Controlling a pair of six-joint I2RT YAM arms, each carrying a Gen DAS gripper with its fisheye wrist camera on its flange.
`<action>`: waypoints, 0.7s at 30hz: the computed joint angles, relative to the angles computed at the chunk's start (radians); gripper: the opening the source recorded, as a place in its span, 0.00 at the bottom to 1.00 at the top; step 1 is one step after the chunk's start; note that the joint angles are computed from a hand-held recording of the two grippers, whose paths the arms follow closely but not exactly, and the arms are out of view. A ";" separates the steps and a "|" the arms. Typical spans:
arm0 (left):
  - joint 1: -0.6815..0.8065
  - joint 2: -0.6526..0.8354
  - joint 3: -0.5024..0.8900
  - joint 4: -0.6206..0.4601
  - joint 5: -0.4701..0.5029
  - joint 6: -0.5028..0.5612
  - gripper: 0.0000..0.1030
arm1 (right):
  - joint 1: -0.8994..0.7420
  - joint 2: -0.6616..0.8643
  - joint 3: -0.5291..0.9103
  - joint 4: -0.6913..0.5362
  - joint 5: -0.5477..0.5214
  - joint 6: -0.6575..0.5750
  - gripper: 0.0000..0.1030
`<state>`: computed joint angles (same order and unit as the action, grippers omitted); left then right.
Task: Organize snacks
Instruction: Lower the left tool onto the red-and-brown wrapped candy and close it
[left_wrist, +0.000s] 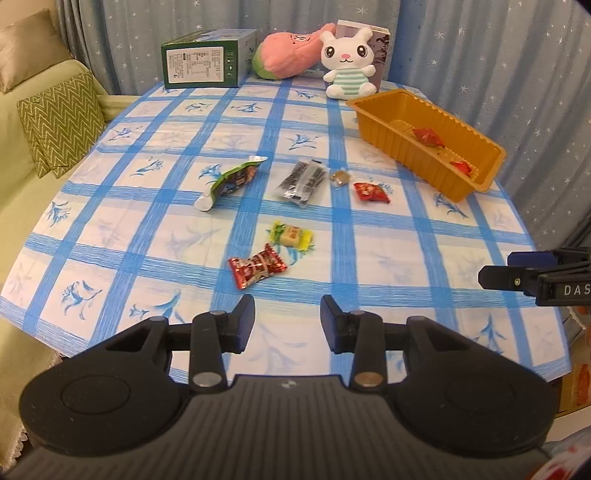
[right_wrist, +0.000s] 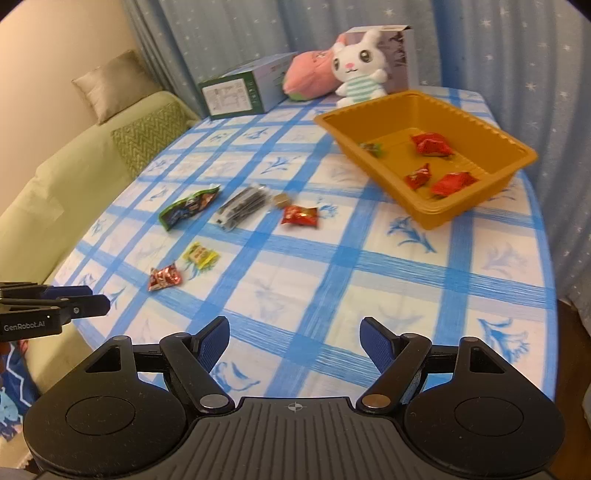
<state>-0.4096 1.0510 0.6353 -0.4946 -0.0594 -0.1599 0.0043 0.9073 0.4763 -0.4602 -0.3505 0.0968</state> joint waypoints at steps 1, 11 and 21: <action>0.005 0.002 -0.005 0.004 -0.001 0.008 0.34 | 0.015 0.012 -0.002 0.014 0.004 0.005 0.75; 0.081 0.058 -0.027 0.056 0.038 0.077 0.34 | 0.133 0.148 0.009 0.144 0.046 0.077 0.75; 0.131 0.192 -0.018 0.168 0.073 0.193 0.34 | 0.178 0.294 0.046 0.239 0.075 0.131 0.75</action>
<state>-0.2781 1.2428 0.6176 -0.3265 0.0139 0.0327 0.1824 1.2012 0.5223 -0.2217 -0.2758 0.2283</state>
